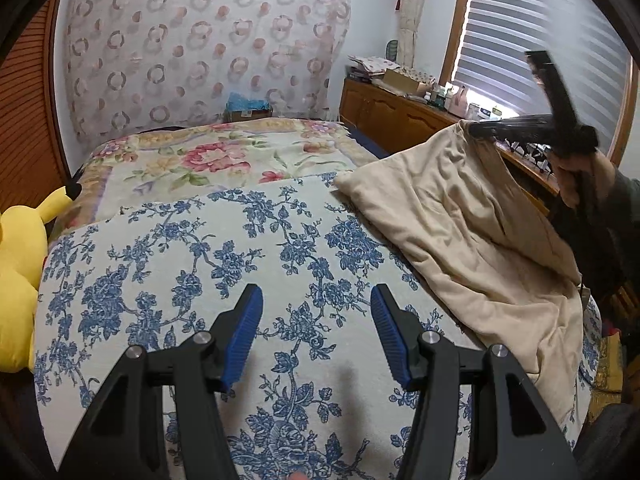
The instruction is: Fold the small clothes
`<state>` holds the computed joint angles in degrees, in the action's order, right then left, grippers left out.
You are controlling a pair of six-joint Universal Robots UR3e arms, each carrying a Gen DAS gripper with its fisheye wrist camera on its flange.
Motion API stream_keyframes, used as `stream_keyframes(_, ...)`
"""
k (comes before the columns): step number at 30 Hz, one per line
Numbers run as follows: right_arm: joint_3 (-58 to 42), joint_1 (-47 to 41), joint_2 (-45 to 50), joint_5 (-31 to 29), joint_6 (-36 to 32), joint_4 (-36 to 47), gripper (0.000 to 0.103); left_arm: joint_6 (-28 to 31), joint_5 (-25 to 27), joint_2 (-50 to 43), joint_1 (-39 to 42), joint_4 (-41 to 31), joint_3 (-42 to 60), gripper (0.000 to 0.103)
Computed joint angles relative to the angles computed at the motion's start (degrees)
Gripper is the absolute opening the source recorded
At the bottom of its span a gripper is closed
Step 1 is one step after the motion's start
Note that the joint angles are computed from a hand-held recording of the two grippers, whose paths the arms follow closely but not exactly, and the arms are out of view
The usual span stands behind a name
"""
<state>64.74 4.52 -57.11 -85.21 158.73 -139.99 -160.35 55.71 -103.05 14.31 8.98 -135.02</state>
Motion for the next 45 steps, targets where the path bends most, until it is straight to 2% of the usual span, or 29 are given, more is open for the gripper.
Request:
stream_keyframes(9, -10.12, -4.27, 9.22, -3.39, 1.12, 4.48, 0.007, 0.05, 1.08, -0.51, -1.29, 0.81, 0.0, 0.056)
stream_keyframes(11, -9.1, -4.63, 8.62, -4.76, 1.47, 3.77, 0.024, -0.09, 1.68, -0.77, -2.18, 1.29, 0.18, 0.056)
stream_keyframes(12, -7.11, -5.23, 7.18, -3.94, 1.82, 2.87, 0.027, -0.36, 2.19, -0.87, -2.89, 1.34, 0.44, 0.056)
stream_keyframes(13, -3.87, -6.18, 4.51, -2.46, 2.46, 2.43, 0.031, -0.75, 2.95, -0.81, -3.78, 1.29, 0.72, 0.056)
stream_keyframes(15, 3.28, -7.81, -1.41, 0.5, 2.02, 1.67, 0.031, -1.18, 4.18, 0.01, -5.14, 0.7, 0.98, 0.056)
stream_keyframes(19, 21.48, -11.22, -16.65, 6.83, -1.7, 0.08, 0.033, -1.88, 6.49, 3.34, -8.89, -1.91, 1.12, 0.056)
stream_keyframes(20, 26.03, -12.38, -20.73, 8.61, -2.62, 0.45, 0.036, -2.26, 6.68, 4.24, -9.79, -2.87, 1.13, 0.056)
stream_keyframes(25, 47.46, -20.29, -41.71, 16.3, -9.5, 5.71, 0.043, -5.23, 8.67, 6.96, -15.8, -5.66, 1.4, 0.056)
stream_keyframes(30, 61.04, -26.53, -54.0, 19.28, -15.24, 10.29, 0.043, -9.02, 11.81, 6.34, -22.83, -5.7, 2.05, 0.056)
stream_keyframes(34, 67.44, -30.05, -58.98, 20.97, -17.67, 11.62, 0.042, -11.54, 14.5, 5.53, -28.06, -5.05, 1.78, 0.056)
stream_keyframes(36, 69.09, -30.45, -60.09, 21.25, -18.45, 11.13, 0.038, -12.59, 15.8, 5.83, -30.23, -4.58, 0.86, 0.056)
stream_keyframes(37, 69.67, -30.42, -60.26, 21.25, -18.49, 10.69, 0.031, -13.14, 16.13, 5.95, -31.06, -4.45, 0.45, 0.056)
stream_keyframes(39, 70.93, -31.58, -61.9, 22.49, -19.31, 11.57, 0.007, -14.05, 16.67, 6.16, -32.42, -4.48, -0.28, 0.056)
stream_keyframes(41, 70.84, -35.83, -67.49, 26.53, -23.2, 19.12, 0.002, -15.06, 17.68, 6.47, -33.95, -4.15, -1.23, 0.056)
stream_keyframes(45, 65.1, -49.46, -83.9, 35.72, -36.02, 46.17, 0.0, -17.11, 18.88, 8.07, -36.41, -2.82, -3.35, 0.056)
